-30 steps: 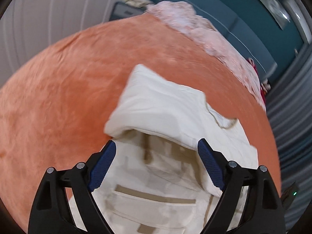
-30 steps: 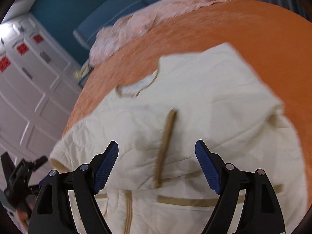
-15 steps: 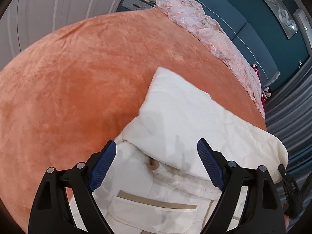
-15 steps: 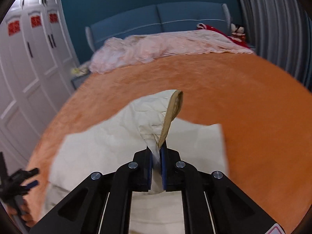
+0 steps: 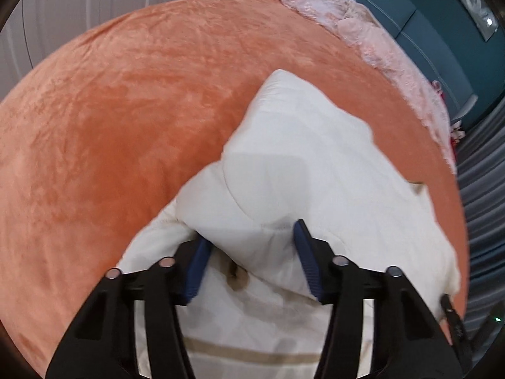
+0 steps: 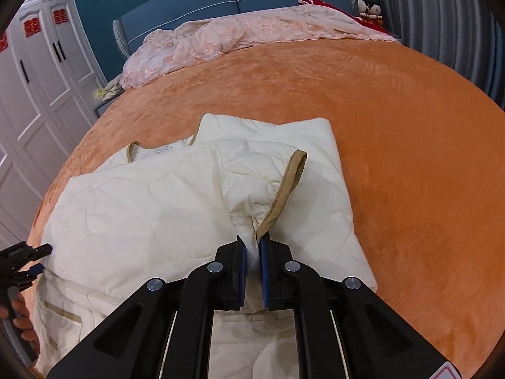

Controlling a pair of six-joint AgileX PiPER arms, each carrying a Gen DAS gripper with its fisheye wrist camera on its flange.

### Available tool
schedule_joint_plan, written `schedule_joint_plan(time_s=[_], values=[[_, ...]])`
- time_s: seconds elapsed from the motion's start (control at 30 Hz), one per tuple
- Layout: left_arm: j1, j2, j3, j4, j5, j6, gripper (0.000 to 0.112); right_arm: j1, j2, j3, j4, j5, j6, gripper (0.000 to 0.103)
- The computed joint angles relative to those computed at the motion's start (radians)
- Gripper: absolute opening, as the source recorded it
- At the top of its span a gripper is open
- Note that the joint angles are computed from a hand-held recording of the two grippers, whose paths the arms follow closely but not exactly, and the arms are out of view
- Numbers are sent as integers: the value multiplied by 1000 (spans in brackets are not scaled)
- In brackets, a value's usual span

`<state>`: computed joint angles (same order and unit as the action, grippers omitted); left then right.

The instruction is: Fold large clothes

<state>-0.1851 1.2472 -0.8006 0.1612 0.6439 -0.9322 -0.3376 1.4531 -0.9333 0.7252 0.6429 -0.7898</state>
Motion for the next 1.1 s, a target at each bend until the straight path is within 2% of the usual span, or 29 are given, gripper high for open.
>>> schedule_joint_plan(time_s=[0.07, 0.17, 0.27, 0.33, 0.47, 0.57, 0.77, 0.83, 0.93, 1.03, 1.1], values=[[-29, 20, -7, 92, 20, -85, 34, 16, 3, 9, -2, -21, -3, 7], [-102, 41, -8, 267, 65, -246, 28, 44, 2, 34, -7, -61, -17, 8], [-167, 41, 14, 419, 103, -390, 19, 53, 1, 50, 58, -76, -80, 8], [-202, 31, 45, 509, 119, -484, 17, 57, -3, 47, 103, -71, -124, 8], [-258, 47, 77, 617, 138, -564, 17, 68, 53, 25, 67, -79, -77, 8], [-307, 81, 82, 691, 170, -624, 18, 79, 65, 63, 94, -130, -120, 9], [-330, 82, 123, 769, 154, -720, 18, 116, 47, 110, 108, -209, -142, 12], [-335, 83, 123, 774, 160, -726, 18, 98, 40, 110, 120, -194, -147, 15], [-320, 44, 128, 739, 144, -682, 18, 39, -13, 130, 118, -140, -102, 30], [-313, -63, 132, 635, 166, -539, 21, -92, -92, 151, 138, -27, -137, 31], [-318, -116, 108, 584, 226, -443, 25, -115, -147, 146, 87, -40, -107, 33]])
